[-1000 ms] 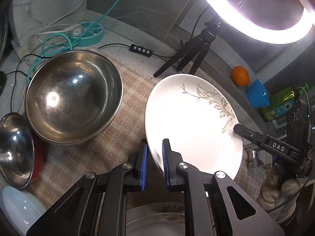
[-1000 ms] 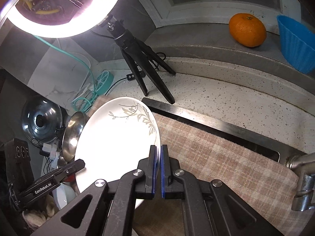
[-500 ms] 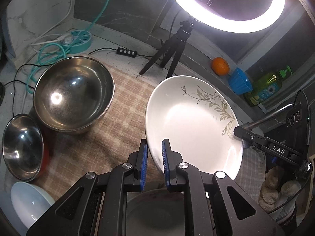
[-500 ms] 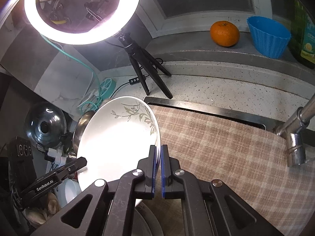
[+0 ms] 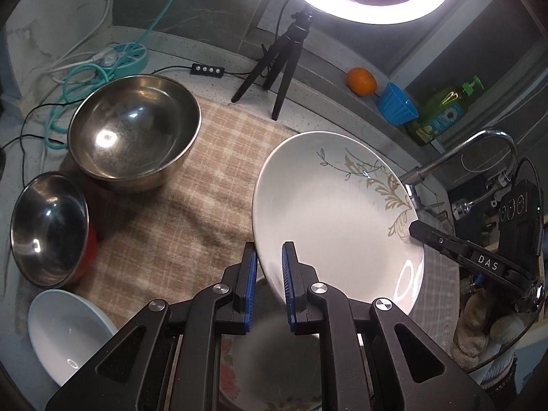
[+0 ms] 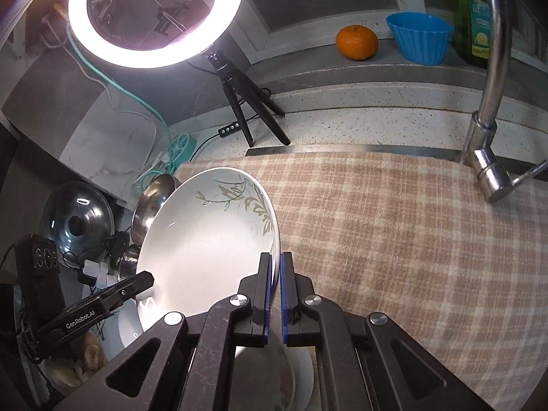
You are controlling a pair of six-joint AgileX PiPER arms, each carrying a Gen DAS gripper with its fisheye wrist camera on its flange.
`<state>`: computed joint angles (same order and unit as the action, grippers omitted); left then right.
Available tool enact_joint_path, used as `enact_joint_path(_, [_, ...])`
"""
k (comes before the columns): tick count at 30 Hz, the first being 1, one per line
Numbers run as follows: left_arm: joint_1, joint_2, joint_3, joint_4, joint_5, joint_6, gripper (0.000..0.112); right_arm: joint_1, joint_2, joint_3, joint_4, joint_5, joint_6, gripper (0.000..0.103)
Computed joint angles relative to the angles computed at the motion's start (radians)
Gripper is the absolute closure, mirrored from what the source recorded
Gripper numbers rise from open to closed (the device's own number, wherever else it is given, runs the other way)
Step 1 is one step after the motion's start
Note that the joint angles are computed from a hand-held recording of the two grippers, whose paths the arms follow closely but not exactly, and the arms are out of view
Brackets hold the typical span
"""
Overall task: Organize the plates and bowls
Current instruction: 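Lower the leaf-patterned plate onto the stacked floral plates with both grippers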
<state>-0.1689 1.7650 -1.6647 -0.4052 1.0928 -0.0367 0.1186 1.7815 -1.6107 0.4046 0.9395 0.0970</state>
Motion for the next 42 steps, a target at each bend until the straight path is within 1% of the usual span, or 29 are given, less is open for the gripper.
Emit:
enact_joint_path(11, [0.020, -0.097, 0.157, -0.041, 0.004, 0.122, 0.100, 0.081, -0.201, 0.301, -0.063, -0.135, 0.146, 0.098])
enact_joint_path(19, [0.032, -0.134, 0.233, -0.047, 0.013, 0.171, 0.100, 0.148, -0.277, 0.441, -0.107, -0.202, 0.256, 0.098])
enact_joint_path(30, [0.033, -0.155, 0.300, -0.042, 0.011, 0.219, 0.100, 0.216, -0.325, 0.554, -0.162, -0.261, 0.382, 0.097])
enact_joint_path(42, [0.039, -0.138, 0.318, -0.047, 0.014, 0.258, 0.100, 0.254, -0.329, 0.600, -0.202, -0.285, 0.456, 0.097])
